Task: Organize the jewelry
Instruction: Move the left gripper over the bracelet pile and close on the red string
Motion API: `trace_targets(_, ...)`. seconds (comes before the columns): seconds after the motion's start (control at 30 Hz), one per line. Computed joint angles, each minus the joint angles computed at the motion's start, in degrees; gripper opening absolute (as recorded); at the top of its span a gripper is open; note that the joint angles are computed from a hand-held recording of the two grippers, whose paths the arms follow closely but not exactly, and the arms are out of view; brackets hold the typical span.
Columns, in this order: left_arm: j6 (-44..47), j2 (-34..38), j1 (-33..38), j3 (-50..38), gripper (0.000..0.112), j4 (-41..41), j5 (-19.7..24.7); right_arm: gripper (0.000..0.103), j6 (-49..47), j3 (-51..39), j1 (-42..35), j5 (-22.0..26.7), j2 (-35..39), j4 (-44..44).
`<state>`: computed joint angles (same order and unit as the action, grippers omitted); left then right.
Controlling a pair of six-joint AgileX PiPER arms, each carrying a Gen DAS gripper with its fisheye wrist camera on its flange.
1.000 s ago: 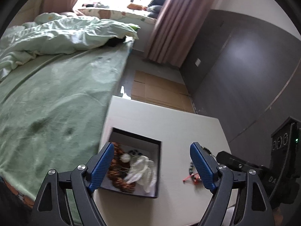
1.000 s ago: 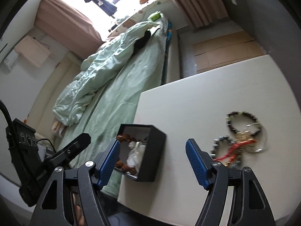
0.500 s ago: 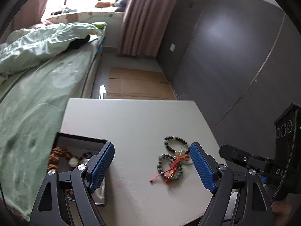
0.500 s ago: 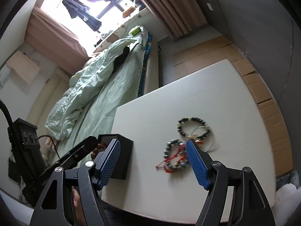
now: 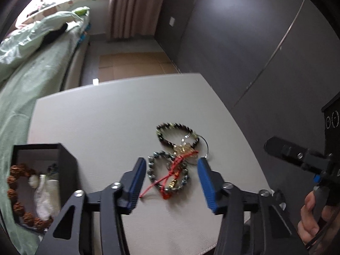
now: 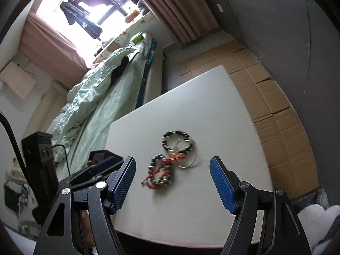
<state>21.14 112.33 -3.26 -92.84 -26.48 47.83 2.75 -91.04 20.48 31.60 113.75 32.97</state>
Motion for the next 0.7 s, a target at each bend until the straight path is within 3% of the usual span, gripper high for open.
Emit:
trace_targets(0.2, 0.3, 3.6, -0.8, -2.3, 0.042, 0.2, 1.2, 0.072, -2.7, 2.2, -1.5, -1.7, -0.1, 2.8)
trace_targets(0.43, -0.3, 8.2, -2.0, -5.4, 0.034, 2.6, 2.6, 0.072, -1.1, 1.0, -2.4, -0.5, 1.6, 1.3)
trace_targets(0.5, -1.5, 9.6, -2.7, -6.6, 0.027, 4.7, 3.1, 0.072, -1.3, 0.7, -2.7, -0.3, 1.8, 1.5)
trace_targets(0.7, -0.6, 8.7, -3.7, -5.1, 0.021, 6.5, 1.0, 0.072, -1.5, 0.0, -2.8, 0.1, 2.3, 1.3)
